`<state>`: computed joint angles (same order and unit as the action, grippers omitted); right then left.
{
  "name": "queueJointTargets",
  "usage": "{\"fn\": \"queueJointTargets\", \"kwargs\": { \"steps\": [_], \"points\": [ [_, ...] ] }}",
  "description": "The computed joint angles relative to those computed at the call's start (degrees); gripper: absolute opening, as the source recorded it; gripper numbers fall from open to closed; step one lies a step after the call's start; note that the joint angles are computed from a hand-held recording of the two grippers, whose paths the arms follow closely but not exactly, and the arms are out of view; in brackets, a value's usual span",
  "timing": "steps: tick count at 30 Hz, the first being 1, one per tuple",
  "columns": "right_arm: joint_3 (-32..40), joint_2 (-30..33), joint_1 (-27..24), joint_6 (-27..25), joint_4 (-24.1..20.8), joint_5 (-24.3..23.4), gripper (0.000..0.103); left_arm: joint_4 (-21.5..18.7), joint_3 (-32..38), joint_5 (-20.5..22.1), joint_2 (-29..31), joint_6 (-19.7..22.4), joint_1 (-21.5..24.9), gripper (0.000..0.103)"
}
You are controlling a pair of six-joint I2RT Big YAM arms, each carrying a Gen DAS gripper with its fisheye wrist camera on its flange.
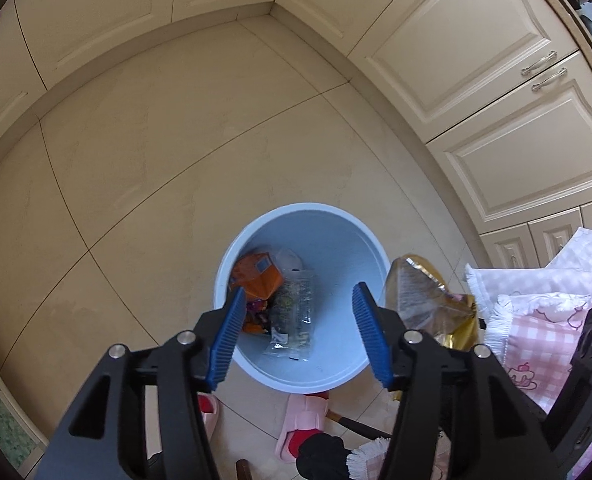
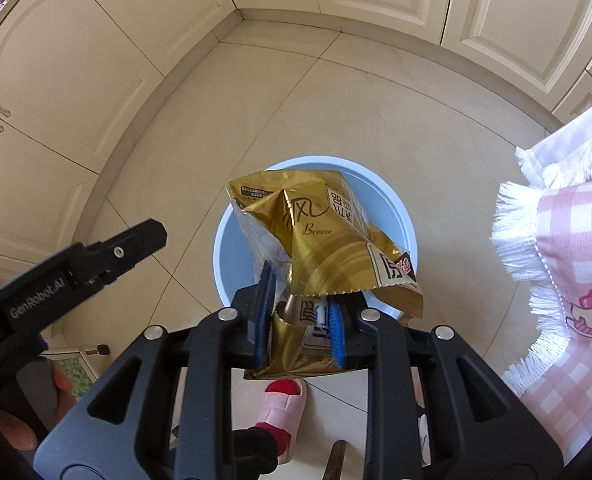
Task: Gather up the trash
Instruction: 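Open both tools to drop the can and chip bag into the bucket, then move both open tools back over the table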
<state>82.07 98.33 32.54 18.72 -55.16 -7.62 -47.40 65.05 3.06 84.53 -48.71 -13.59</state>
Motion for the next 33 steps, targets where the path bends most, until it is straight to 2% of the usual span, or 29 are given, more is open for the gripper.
{"fn": "queueJointTargets", "kwargs": {
  "steps": [1, 2, 18, 21, 24, 26, 29, 33],
  "points": [
    [-0.01, -0.07, 0.04, 0.19, 0.17, -0.06, 0.034, -0.22, 0.07, -0.05, 0.11, -0.04, 0.03, 0.055],
    [0.23, 0.13, 0.2, 0.55, 0.36, 0.07, 0.047, -0.18, 0.03, 0.02, 0.15, 0.06, 0.2, 0.055],
    [1.46, -0.88, 0.22, 0.57, 0.66, -0.08, 0.047, -0.04, -0.2, -0.46, -0.41, -0.69, 0.54, 0.055],
    [1.85, -1.83, 0.44, 0.28, -0.93, 0.37, 0.047, -0.66, -0.49, -0.63, -1.14, -1.03, 0.48, 0.055],
    [2.4, -3.82, 0.7, -1.28, -2.18, 1.72, 0.047, -0.42, -1.62, -2.0, -3.49, -1.38, -0.3, 0.055],
    [2.48, -5.88, 0.93, -2.4, -2.52, 3.08, 0.047, -2.16, -1.43, -2.74, -5.04, -2.03, -1.17, 0.055],
    [1.86, -10.08, 1.37, -3.52, -2.66, 5.61, 0.047, -1.57, -2.48, -4.49, -10.38, -4.36, -3.21, 0.055],
    [1.06, -16.49, 1.53, -3.07, -3.49, 7.15, 0.047, -5.16, -1.13, -8.59, -16.52, -6.39, -7.64, 0.055]
  ]
}}
